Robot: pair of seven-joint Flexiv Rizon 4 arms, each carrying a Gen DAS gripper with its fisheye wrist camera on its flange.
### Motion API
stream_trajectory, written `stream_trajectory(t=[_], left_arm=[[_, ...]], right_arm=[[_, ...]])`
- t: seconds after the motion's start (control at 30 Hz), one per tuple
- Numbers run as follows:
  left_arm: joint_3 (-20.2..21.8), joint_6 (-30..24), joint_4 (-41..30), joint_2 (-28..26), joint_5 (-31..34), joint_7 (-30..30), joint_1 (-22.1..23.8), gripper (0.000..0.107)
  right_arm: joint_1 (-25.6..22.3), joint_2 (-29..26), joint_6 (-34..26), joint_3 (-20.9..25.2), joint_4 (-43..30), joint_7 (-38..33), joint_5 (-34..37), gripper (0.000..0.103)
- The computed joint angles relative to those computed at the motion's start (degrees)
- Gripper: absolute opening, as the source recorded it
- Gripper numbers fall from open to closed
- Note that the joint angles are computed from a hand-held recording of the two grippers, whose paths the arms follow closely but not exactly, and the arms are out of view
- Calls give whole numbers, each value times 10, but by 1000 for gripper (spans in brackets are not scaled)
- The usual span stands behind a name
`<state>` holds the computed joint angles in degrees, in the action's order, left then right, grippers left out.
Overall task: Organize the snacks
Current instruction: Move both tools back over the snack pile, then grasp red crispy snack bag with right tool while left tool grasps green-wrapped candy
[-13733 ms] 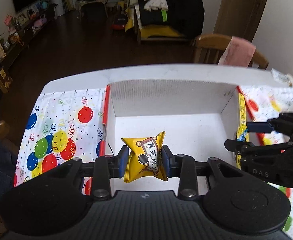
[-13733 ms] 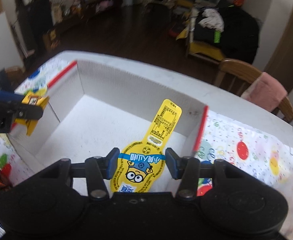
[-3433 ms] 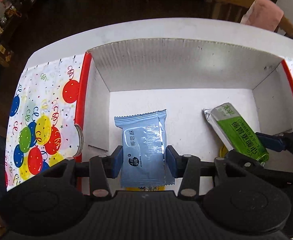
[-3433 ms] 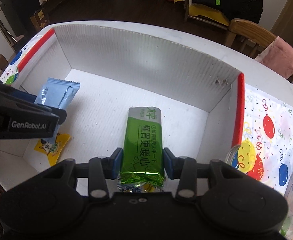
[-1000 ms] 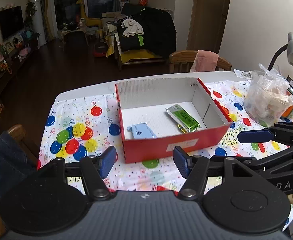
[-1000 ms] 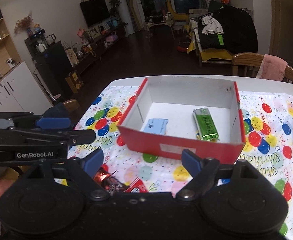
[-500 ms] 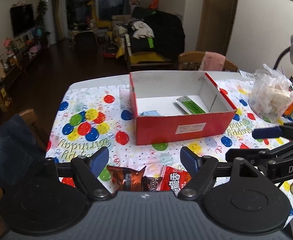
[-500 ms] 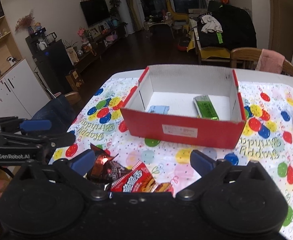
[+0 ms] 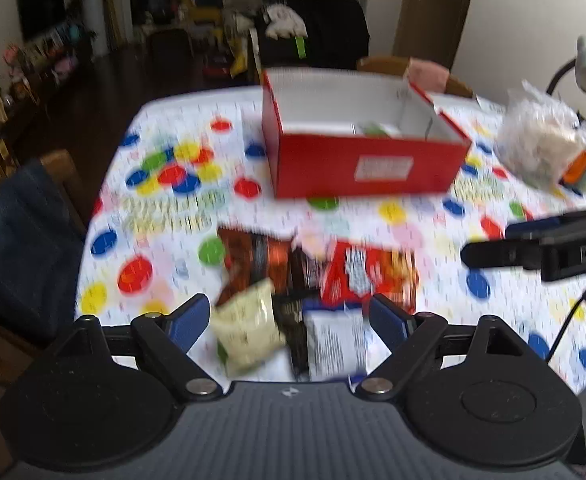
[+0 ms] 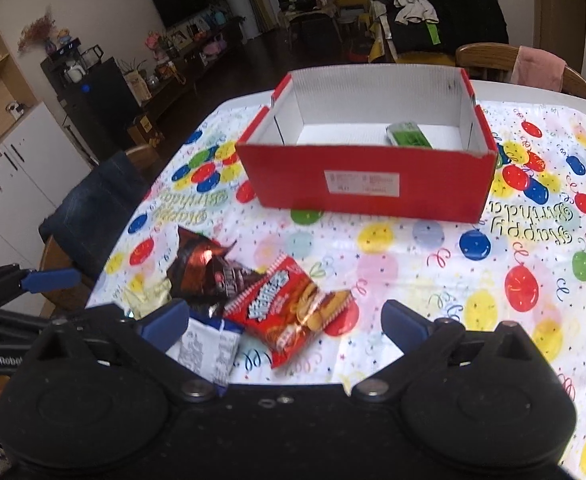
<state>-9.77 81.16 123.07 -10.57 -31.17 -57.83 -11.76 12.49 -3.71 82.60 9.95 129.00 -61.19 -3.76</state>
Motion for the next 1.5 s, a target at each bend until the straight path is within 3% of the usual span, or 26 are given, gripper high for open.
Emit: stream_trajectory(t=[0.13,0.23,0.33,0.67,0.87,1.17,1.27,1.33,1.5], left_arm=[[3,-34,19,7,-3,14,2,87],[9,-51,27,7,2,16,-4,87],[19,-60,26,0,30,-3,-10,87],[25,-81,21,-19,77,-65,-12,87],[30,-98,8,-34,86,-115,-12,87],[18,-98,-1,-47,87,-129,-7,86],[19,-97,-8,-54,102,-129,-13,78],[26,-96,-14,-59,128,-133,-21,67],[46,-97,-28,-67,200,-157,-40,56]], right_arm=[[-3,-4,-8,10,4,-53,19,103],[-16,-18,-44,36,-31,-166,125,103],[-17,-34,-59,40,-52,-235,159,103],[-19,-94,-113,33,-99,-398,85,100],[-25,-143,-149,39,-157,-468,87,97],[-40,-185,-208,51,-209,-582,79,91],[-42,-194,-224,53,-222,-597,92,88],[-41,-197,-226,53,-226,-603,99,87],[-43,-200,-232,58,-231,-619,118,80]])
